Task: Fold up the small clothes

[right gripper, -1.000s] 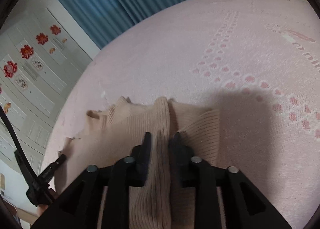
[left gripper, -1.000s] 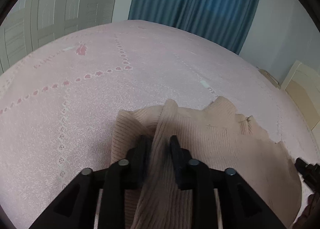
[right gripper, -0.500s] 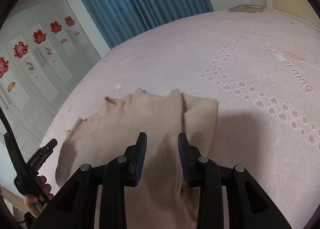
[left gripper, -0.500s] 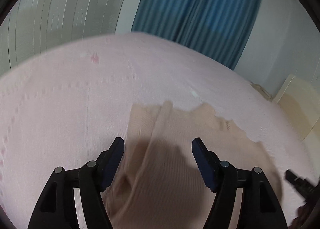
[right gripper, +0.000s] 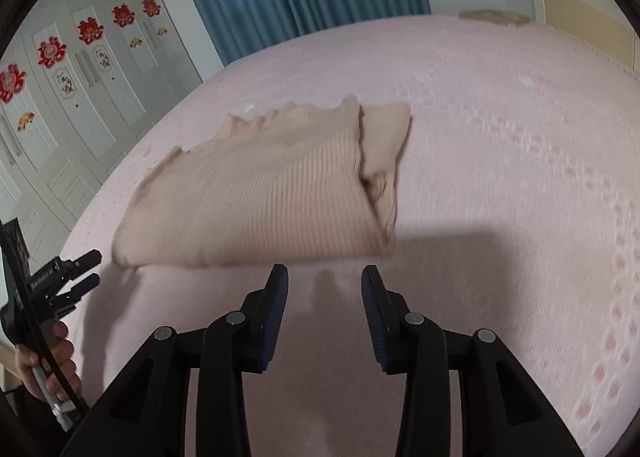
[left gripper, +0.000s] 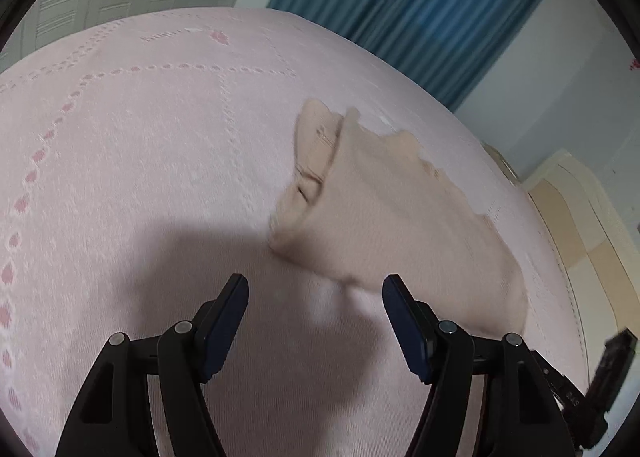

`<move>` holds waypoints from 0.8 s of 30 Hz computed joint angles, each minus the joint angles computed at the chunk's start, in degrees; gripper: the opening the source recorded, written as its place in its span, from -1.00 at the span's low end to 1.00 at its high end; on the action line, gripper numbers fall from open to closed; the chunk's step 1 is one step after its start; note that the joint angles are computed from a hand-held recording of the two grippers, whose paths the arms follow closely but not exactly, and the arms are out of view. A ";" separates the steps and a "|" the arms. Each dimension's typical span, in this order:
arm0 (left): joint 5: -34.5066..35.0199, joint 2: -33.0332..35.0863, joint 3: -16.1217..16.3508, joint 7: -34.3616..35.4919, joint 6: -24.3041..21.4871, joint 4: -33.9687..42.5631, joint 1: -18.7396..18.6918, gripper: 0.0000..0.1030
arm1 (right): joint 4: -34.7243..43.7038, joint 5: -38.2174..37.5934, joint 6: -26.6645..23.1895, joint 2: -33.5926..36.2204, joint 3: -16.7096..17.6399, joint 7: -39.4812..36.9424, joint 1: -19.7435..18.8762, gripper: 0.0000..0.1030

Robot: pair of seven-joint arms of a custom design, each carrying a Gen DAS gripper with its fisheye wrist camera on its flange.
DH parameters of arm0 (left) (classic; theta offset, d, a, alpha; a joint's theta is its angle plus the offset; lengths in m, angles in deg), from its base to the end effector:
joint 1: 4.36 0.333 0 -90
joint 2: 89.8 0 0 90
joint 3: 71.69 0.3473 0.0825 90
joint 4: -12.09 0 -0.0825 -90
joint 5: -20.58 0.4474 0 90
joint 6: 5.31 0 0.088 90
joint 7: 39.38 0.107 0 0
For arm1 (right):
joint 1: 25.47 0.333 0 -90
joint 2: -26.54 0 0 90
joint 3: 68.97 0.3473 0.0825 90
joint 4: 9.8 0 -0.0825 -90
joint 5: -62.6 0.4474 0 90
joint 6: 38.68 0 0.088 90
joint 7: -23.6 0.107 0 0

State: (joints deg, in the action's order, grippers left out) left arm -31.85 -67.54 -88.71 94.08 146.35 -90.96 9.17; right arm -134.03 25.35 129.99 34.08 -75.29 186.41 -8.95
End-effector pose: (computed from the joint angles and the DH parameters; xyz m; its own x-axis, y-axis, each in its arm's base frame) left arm 0.7409 -0.0036 0.3754 -0.1877 -0.8706 0.4548 -0.8180 -0.1178 -0.5630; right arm 0.6243 0.1539 0.3872 -0.3654 -0.8857 -0.2865 -0.6751 0.4641 -0.5735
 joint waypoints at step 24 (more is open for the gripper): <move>2.98 14.26 -3.26 -10.46 -6.16 16.67 0.16 0.29 | 3.70 29.55 5.27 7.23 -3.85 -21.80 5.05 0.19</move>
